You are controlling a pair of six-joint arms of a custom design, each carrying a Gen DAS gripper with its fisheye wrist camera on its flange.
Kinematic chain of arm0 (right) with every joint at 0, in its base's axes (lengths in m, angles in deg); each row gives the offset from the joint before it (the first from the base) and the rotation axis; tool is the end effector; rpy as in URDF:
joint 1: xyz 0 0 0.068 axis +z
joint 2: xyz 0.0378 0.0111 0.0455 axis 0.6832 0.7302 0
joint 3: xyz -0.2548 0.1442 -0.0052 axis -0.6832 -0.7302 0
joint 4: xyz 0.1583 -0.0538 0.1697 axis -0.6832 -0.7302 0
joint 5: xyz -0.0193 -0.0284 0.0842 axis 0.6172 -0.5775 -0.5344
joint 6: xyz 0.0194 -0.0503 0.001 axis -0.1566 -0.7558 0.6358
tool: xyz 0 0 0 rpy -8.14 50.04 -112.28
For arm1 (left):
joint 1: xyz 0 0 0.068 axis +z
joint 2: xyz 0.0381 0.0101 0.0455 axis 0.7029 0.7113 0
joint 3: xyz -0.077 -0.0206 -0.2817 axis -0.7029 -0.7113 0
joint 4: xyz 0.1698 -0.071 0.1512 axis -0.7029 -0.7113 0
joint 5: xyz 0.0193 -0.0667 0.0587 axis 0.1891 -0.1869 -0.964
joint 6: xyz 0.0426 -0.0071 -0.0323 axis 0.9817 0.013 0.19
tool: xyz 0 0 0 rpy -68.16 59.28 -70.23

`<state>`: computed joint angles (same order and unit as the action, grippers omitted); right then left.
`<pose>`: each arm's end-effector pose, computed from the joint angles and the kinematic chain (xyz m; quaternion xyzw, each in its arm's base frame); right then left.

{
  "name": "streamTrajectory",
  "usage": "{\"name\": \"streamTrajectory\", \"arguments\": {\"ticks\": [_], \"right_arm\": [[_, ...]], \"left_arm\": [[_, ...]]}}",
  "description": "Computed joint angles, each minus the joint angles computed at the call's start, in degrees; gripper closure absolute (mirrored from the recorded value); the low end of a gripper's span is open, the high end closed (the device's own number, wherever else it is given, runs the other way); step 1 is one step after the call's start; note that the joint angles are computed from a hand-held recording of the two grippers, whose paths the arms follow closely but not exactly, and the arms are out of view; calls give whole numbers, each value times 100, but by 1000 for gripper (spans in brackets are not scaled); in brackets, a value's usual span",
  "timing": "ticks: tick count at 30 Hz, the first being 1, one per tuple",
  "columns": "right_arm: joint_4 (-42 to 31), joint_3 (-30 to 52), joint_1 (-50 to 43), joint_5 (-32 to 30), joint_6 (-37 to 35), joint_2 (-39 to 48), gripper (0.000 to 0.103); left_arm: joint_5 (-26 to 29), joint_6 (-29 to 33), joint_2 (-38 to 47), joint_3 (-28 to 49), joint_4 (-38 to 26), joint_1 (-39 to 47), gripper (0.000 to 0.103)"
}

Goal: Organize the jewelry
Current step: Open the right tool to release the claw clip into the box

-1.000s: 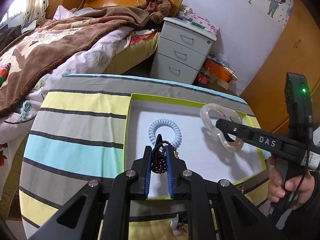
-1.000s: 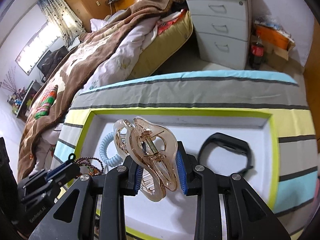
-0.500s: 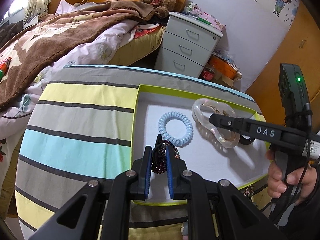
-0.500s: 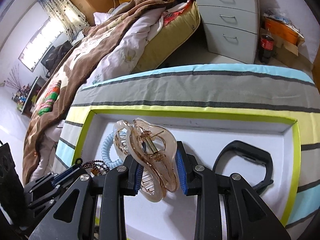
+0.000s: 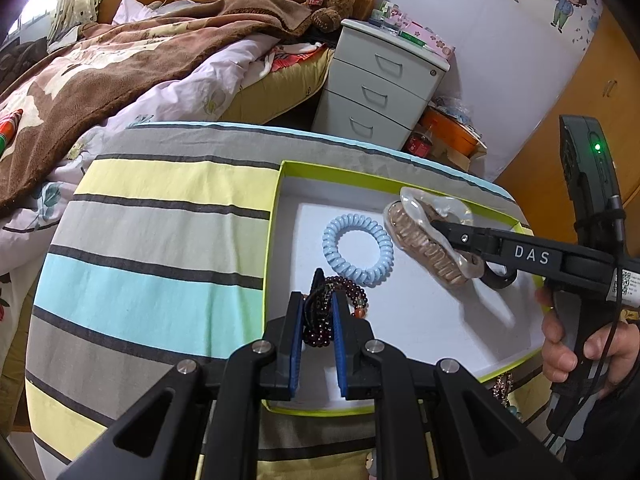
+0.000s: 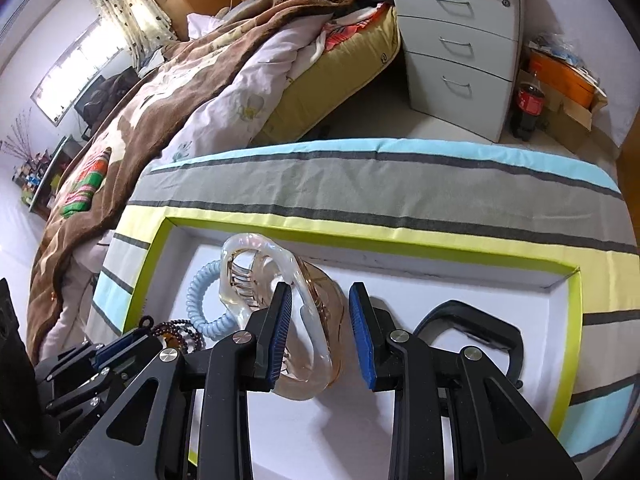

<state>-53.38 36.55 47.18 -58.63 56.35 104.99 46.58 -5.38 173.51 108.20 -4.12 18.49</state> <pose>0.3479 0.0356 0.2133 -0.0397 0.9632 0.1616 0.2112 0.2698 -0.1339 0.2173 0.0294 0.9505 -0.1460 0.2728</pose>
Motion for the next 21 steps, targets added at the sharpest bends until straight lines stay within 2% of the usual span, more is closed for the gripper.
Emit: {"name": "streamTrajectory", "arguments": {"ticks": [17, 21], "right_arm": [[230, -160, 302, 638, -258, -279, 70], [267, -221, 313, 657, -266, -369, 65]], "left_arm": [[-133, -50, 175, 145, -55, -53, 88], [-104, -93, 167, 154, -90, -60, 87]]}}
